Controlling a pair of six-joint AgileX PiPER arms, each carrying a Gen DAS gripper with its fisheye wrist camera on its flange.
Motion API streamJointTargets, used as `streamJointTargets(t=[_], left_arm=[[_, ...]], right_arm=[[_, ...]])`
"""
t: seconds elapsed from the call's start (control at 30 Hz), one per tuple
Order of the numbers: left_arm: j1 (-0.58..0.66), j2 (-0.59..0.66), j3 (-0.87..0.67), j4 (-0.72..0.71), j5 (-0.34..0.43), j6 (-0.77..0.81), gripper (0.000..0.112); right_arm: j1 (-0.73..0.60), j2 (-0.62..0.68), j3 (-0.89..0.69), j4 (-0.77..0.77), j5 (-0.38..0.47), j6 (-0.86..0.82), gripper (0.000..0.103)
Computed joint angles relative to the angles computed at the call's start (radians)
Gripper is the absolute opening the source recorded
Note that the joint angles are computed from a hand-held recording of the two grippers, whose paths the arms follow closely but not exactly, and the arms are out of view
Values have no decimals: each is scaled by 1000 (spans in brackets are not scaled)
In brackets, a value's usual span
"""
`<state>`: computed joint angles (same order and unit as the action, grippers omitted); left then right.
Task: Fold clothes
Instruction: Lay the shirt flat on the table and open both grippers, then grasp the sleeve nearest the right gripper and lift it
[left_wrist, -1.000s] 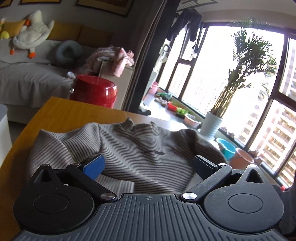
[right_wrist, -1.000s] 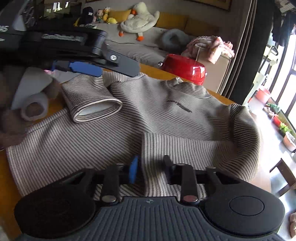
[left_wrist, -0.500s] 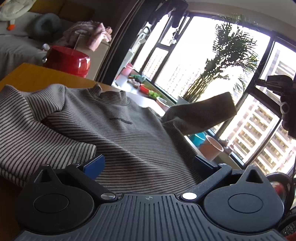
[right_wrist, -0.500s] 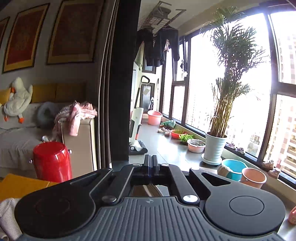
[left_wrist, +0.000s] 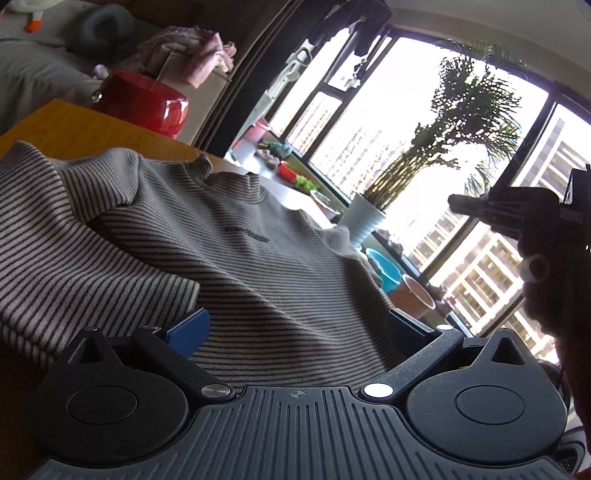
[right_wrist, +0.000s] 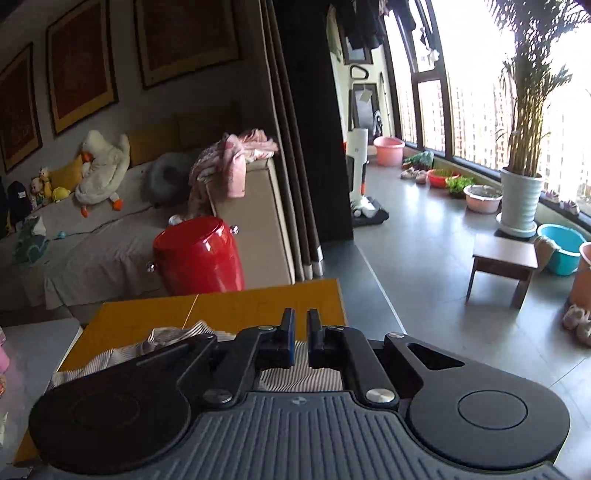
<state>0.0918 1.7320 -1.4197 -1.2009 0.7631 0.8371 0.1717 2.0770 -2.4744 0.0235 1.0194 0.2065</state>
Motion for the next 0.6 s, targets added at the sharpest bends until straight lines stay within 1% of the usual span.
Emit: streamJointTargets(t=[0.07,0.1,0.17,0.23,0.27,0.3,0.37,0.43,0.53,0.57,0.6], left_arm=[[1,-33,17,29,-24,6,103],[4,-55,24,58,-37,7,103],[17,-101,33,130,-70,1,103],[30,-145,25,274,-102,-44,103],[33,-161,18,349,-106,-64,103],[36,-173,11,409,-104,-69,103],[30,-185,-5,506,-92,-76,103],[-4,-186,-17,618,-102,-105,100],[-68,-155,-29,775,-131,-164,90],[-83,-136,-39,822,-131,-195,83],[-94,-118,-45,863,-131,-226,69]], right_arm=[[32,-52,165,50,-86,-35,39],[55,-67,221,74,-116,-79,41],[104,-75,277,104,-139,-176,43],[139,-85,323,173,-151,-284,44],[156,-86,339,209,-151,-338,46],[166,-87,353,245,-155,-378,49],[178,-89,378,268,-177,-383,54],[188,-90,400,283,-200,-378,54],[197,-87,421,327,-223,-388,54],[188,-84,417,372,-211,-402,54],[178,-80,414,421,-196,-413,54]])
